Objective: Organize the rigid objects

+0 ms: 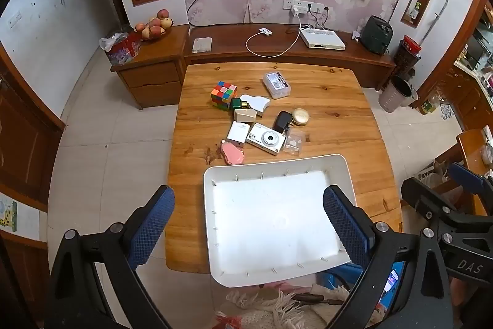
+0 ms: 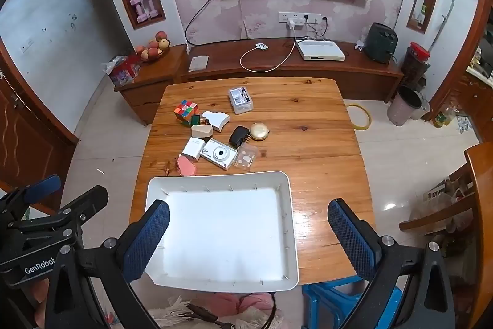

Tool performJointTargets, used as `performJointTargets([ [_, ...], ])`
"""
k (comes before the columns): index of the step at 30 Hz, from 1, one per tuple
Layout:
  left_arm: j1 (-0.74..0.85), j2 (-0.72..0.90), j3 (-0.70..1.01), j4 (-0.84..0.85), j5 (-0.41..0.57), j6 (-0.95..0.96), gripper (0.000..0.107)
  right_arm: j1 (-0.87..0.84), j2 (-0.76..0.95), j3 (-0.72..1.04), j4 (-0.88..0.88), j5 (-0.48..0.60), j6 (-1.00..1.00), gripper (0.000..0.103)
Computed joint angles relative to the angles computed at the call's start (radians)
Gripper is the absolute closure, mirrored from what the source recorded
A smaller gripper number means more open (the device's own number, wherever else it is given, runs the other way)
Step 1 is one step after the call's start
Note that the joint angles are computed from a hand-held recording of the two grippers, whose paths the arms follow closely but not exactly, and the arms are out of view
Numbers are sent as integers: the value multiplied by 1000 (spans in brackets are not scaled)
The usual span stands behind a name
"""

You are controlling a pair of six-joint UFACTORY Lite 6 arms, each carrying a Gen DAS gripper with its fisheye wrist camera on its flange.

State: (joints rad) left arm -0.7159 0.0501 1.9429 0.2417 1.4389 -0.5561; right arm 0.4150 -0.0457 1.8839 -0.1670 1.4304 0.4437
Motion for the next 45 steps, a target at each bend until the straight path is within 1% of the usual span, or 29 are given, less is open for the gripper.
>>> performJointTargets([
  [40,7,8,15,-19,15,5,9,-23,37,27,23,-4,-13,0],
  [45,6,8,15,-20,16,5,9,-13,24,0,19,-16,0,0],
])
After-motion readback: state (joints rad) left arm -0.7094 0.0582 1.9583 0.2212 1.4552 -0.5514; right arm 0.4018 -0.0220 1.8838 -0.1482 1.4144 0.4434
